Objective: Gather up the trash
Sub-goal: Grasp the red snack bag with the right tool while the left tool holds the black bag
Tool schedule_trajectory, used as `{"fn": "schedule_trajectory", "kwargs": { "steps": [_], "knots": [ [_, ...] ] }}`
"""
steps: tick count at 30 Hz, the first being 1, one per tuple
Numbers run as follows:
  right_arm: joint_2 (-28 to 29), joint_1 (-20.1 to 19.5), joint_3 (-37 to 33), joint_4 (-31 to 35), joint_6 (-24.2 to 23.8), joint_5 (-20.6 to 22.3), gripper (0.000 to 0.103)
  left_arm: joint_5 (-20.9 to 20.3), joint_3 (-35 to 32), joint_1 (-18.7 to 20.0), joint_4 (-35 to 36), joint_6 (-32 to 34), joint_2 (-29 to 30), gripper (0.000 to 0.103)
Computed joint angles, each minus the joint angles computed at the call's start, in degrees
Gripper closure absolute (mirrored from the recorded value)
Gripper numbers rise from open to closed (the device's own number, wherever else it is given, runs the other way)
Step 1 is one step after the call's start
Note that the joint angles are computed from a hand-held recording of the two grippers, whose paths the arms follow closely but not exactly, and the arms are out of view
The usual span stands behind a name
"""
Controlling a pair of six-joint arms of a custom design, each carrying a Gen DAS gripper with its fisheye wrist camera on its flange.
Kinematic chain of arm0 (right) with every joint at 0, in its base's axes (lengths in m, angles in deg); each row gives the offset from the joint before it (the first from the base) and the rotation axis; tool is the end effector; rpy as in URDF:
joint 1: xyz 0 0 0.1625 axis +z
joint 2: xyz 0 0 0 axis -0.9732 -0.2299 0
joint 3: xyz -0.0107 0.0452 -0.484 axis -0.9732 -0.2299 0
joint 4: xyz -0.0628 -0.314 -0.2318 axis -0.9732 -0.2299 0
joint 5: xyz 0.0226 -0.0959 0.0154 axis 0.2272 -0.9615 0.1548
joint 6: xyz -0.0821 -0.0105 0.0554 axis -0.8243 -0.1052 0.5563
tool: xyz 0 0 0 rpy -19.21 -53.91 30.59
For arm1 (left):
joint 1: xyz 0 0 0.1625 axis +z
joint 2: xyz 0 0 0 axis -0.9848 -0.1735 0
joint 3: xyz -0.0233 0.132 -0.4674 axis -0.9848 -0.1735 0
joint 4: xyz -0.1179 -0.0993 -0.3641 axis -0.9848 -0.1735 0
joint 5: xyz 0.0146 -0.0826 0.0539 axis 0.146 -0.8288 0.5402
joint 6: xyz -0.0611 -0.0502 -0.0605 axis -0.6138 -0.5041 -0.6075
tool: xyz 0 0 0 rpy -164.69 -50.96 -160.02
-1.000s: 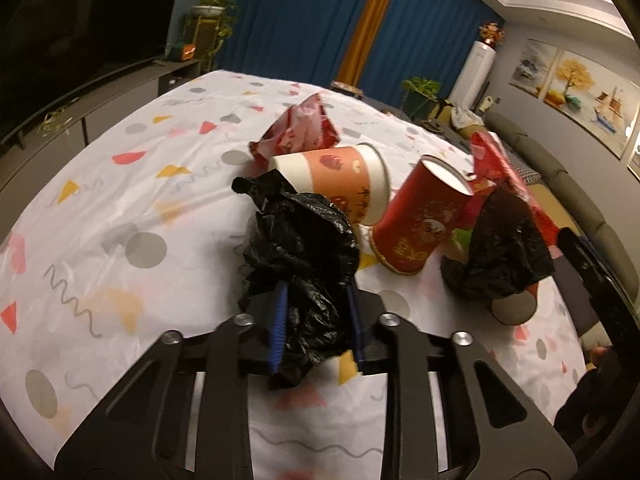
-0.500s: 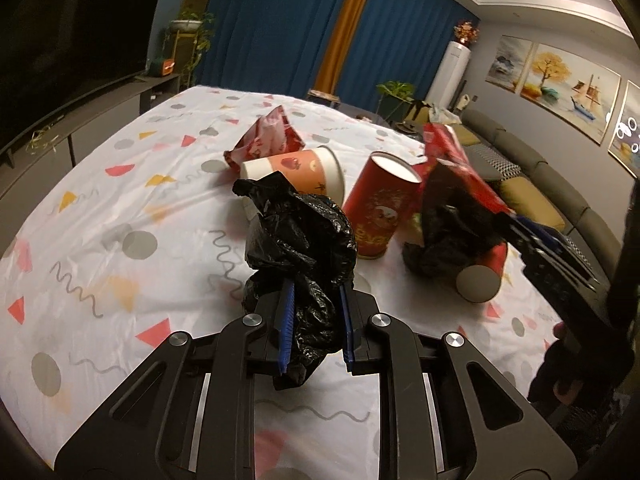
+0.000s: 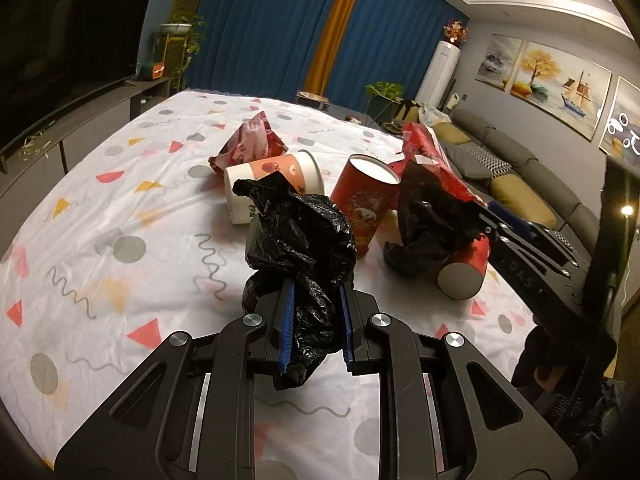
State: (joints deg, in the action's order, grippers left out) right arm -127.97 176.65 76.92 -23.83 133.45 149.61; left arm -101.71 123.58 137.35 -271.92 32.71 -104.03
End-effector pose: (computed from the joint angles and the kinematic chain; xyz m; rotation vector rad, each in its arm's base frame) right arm 0.1570 -0.3703 -0.0030 0.6886 -2.0498 1.1885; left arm -0.0320 -0.4016 0.0891 0.4826 2.5039 -1.0899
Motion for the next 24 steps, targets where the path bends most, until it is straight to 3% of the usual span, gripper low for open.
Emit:
{"fn": "schedule_trajectory", "kwargs": {
  "steps": [4,7,19,24],
  "knots": [
    [0.29,-0.87,-1.06,2.79,0.64,-1.34,0.091,-0.09,0.04,-0.03,0.15,-0.05,-0.12,0.085],
    [0.24,-1.33,-0.88,2.93,0.86,-2.19,0.096,0.04,0.1,-0.21,-0.04,0.0,-0.04,0.085],
    [-5.3,-4.21,5.87,2.13,7.12,-9.29,0.097,0.25,1.03,-2.29,-1.99,-0.38,1.4,0.085],
    [-4.76,-5.48,7.64,1.94,7.64,-9.3,0.097,0.59,1.43,-3.23,-2.65,-0.67,2.05,0.085]
  ]
}}
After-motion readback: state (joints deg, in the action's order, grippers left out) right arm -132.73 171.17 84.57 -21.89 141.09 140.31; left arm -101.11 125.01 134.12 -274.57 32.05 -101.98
